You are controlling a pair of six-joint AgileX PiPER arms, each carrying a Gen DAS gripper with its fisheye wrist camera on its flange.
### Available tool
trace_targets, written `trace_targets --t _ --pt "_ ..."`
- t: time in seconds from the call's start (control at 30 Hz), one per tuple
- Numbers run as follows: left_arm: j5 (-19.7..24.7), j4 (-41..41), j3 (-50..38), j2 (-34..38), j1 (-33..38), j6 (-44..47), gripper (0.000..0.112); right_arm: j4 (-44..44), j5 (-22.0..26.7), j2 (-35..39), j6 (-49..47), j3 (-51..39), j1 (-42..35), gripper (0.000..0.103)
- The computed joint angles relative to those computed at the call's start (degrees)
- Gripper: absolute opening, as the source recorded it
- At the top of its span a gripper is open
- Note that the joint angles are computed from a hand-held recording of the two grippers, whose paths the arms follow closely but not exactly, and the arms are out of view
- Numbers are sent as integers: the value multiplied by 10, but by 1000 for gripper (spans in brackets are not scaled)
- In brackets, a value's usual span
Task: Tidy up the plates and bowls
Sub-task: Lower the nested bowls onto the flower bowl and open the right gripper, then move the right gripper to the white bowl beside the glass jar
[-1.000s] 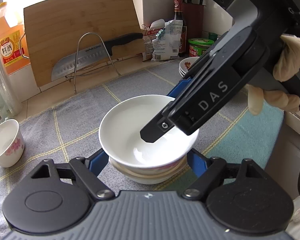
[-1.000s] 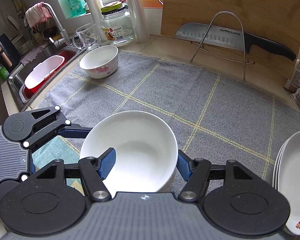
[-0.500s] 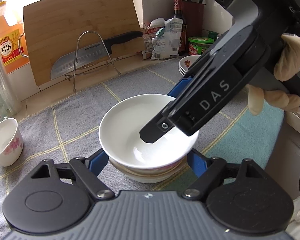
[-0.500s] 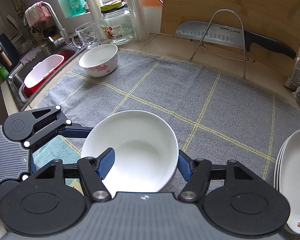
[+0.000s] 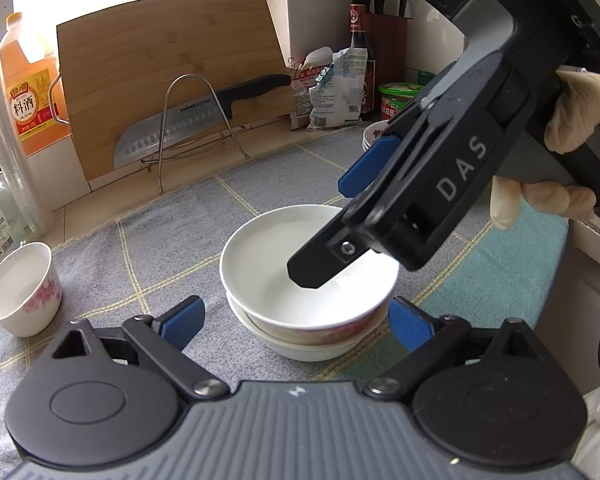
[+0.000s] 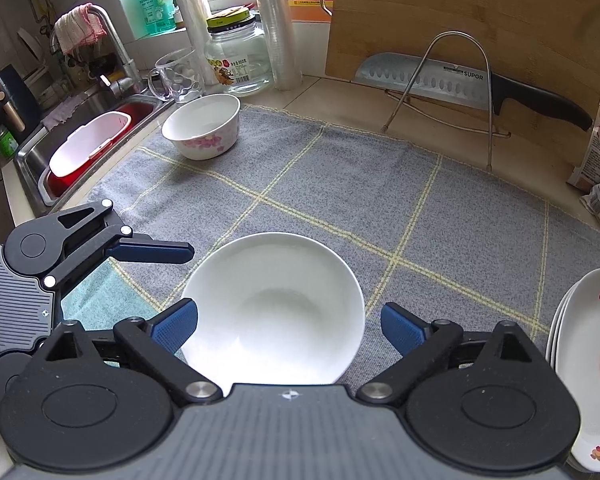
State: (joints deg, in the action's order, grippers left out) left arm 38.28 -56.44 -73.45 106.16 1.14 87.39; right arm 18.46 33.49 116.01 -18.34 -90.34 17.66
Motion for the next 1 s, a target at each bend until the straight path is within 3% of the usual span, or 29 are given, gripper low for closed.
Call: trace_targets --t 0.27,0.7,1.0 --pt "21 -21 9 -17 46 1 98 -10 10 11 3 -36 15 103" --pt "-81 -51 -13 17 97 -5 98 -82 53 88 58 -182 65 103" --pt "-147 -89 -55 66 118 29 98 -115 150 202 80 -398 96 103"
